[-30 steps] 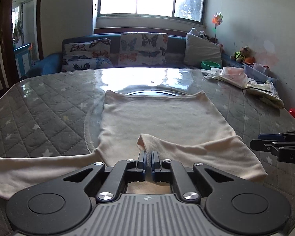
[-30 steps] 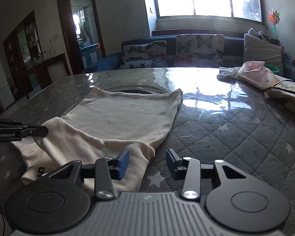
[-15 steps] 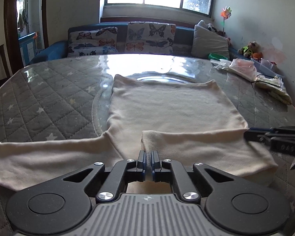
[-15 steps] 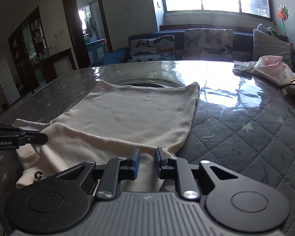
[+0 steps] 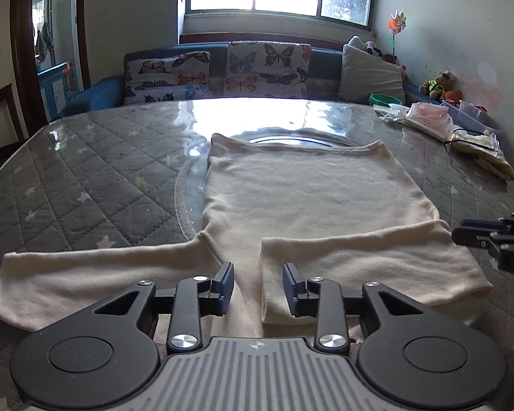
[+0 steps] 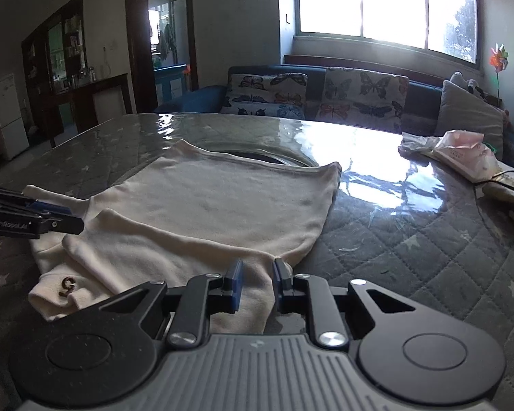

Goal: Fold clothes

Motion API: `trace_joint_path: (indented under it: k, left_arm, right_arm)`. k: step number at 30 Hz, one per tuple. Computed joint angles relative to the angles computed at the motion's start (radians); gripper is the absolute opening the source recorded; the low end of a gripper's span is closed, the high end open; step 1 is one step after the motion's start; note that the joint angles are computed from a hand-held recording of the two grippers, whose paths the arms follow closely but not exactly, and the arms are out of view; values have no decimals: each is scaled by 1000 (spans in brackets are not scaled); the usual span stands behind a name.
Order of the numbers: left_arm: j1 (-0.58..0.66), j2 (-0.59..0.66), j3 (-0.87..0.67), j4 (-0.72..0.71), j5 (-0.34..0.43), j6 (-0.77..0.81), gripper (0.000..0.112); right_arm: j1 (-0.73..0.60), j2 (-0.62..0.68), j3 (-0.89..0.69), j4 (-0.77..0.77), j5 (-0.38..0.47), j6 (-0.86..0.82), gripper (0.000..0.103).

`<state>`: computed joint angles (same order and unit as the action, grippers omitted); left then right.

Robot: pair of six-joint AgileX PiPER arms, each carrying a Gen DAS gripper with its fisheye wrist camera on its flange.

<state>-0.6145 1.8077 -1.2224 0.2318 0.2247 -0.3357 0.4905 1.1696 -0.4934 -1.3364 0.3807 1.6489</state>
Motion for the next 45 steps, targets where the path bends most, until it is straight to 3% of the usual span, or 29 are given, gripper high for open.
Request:
trace_joint_path:
  k: [7,11,14,16,18,20,23,27,34,39,43,45]
  left_arm:
    - [-25,10,3,-379,-15,385,34]
    - [-32,30,4,-367,-7,374,34]
    - [-20,22,22,-442,-19,444,34]
    - [-10,5,40,-471,-28,464,35]
    - [3,-13,61,-485,-38,467,38]
    - [17,-33,83,-474,-51,446,43]
    - [47,-68,121,-354,-70,310,48]
    - [95,-100,156,-37,-73,-25,54]
    - [206,-142,204,363,-58,-467,57]
    - [280,-158,224,504,-38,-650,57]
    - [315,-144,220,727,7,-898,57]
    - [338,-120,198,725,26,-917,57]
  right_arm:
    - [111,-1,8,107,31,-117,17]
    - [143,2,17,135,57,-125,18]
    - [136,-4,-8,166,65,-181,19]
    - [113,12,-30,149,53,-181,24]
    - [86,41,-51,124,30,-158,39]
    - [53,80,-78,105,-4,-138,43]
    - [7,156,-129,113,-70,-150,48]
    - [28,230,-193,141,-88,-207,51]
    - [112,341,-312,204,-106,-316,54]
    - [162,401,-362,248,-101,-388,56]
    - [179,397,-378,275,-76,-414,57]
    - [183,379,-371,273,-69,-412,57]
